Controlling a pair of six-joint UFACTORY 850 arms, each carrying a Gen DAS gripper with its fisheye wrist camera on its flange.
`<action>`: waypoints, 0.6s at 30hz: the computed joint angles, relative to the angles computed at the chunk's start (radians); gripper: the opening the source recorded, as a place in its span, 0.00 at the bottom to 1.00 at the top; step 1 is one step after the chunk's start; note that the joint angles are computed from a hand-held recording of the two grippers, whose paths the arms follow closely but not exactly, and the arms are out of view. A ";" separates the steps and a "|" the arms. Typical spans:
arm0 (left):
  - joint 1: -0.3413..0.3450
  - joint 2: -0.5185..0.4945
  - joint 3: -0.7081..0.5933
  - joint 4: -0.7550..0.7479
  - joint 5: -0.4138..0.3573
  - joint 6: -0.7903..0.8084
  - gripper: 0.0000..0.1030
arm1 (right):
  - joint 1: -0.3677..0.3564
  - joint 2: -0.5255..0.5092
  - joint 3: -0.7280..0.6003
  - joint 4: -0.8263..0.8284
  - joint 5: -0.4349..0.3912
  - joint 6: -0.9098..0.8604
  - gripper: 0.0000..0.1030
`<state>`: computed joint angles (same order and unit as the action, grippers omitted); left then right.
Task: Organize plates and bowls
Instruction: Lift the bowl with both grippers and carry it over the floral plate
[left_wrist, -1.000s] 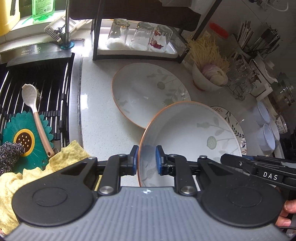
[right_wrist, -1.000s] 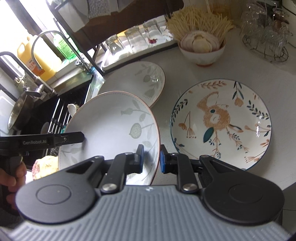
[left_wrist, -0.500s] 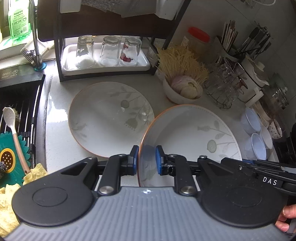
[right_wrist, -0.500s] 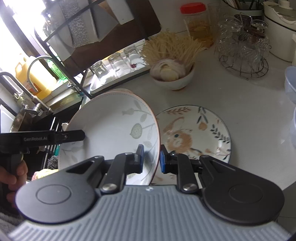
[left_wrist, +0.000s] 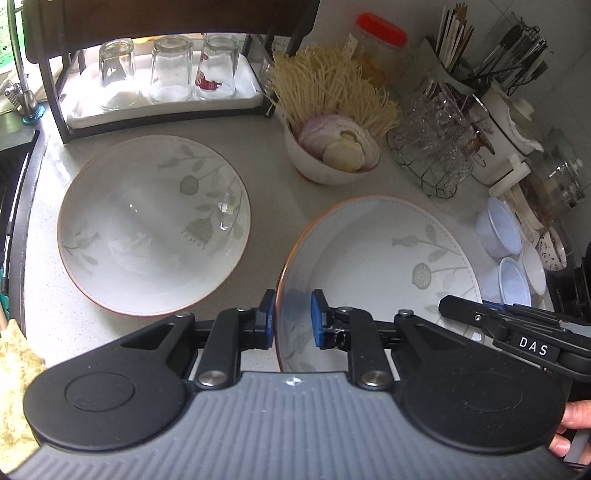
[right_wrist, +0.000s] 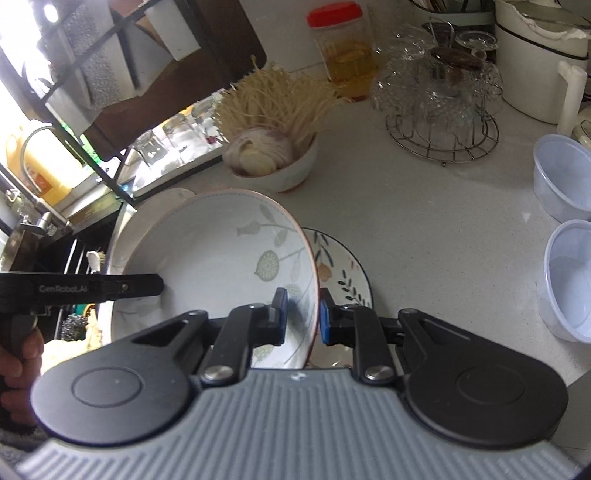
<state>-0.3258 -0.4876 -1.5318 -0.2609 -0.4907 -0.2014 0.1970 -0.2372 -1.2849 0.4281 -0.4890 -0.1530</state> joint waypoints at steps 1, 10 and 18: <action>-0.002 -0.005 -0.005 0.012 -0.001 -0.011 0.22 | -0.003 -0.003 0.003 0.013 0.002 -0.009 0.20; -0.007 -0.077 -0.083 0.073 -0.065 -0.074 0.23 | -0.011 -0.033 0.011 0.043 0.026 -0.042 0.20; -0.015 -0.131 -0.144 0.051 -0.115 -0.069 0.23 | -0.013 -0.037 0.018 -0.041 0.051 0.041 0.20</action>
